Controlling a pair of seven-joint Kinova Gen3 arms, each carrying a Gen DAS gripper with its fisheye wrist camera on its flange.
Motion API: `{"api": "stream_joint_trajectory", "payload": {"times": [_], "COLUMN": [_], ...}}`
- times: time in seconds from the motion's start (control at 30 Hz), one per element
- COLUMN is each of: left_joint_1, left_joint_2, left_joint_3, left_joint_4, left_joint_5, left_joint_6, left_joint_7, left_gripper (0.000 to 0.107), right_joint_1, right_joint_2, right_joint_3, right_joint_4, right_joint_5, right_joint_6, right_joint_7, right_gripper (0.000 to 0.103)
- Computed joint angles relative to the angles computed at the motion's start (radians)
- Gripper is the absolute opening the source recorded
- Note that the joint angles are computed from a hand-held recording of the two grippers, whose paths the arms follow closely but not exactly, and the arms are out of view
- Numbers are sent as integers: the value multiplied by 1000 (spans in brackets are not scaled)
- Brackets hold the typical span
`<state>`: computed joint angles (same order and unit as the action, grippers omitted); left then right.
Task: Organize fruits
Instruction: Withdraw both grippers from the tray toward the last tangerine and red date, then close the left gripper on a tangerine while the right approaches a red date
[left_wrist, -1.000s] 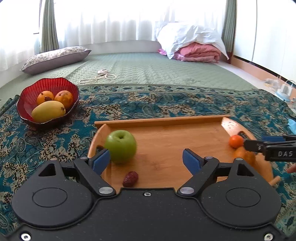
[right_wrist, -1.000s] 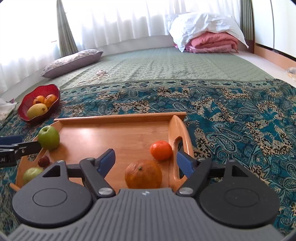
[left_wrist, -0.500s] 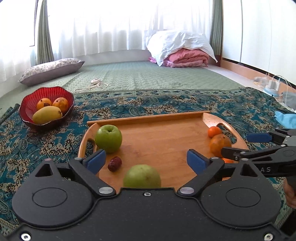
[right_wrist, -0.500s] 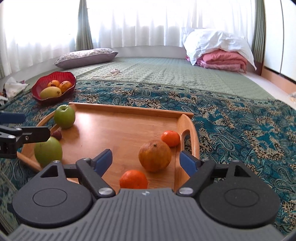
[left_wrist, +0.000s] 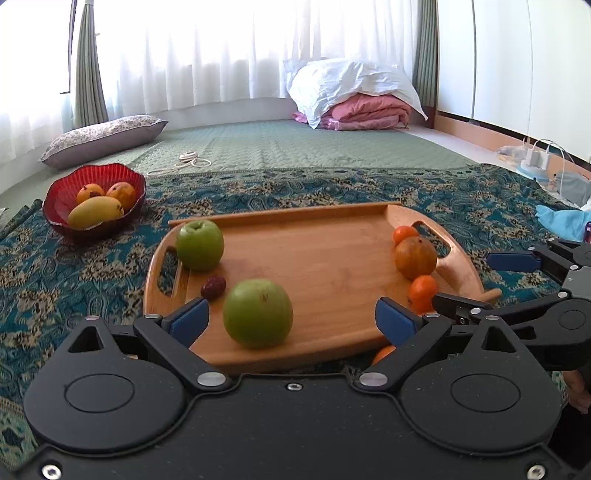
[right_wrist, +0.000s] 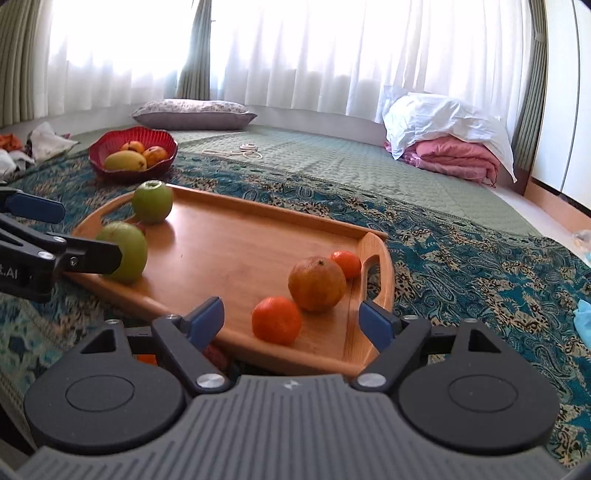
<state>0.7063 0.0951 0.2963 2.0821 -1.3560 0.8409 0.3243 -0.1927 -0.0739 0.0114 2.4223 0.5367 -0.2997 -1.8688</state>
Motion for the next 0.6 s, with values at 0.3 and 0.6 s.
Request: {"api": "stream_joint_trajectory", "payload": {"times": [0.3, 0.6], "left_joint_1": [45, 60], "left_joint_2": [38, 57], "left_joint_3": [12, 0], "left_joint_4": [35, 50], "left_joint_5": [-25, -33], "left_joint_6": [25, -39], "left_joint_7": [58, 73], "left_gripper": [98, 98], "right_joint_1": [11, 13], "right_joint_2": [-17, -5], "right_joint_3": [10, -7], "right_joint_4": [65, 92], "right_joint_5": [-24, -61], "right_joint_6": [-35, -36], "right_joint_7": [32, 67], "right_gripper": [89, 89]}}
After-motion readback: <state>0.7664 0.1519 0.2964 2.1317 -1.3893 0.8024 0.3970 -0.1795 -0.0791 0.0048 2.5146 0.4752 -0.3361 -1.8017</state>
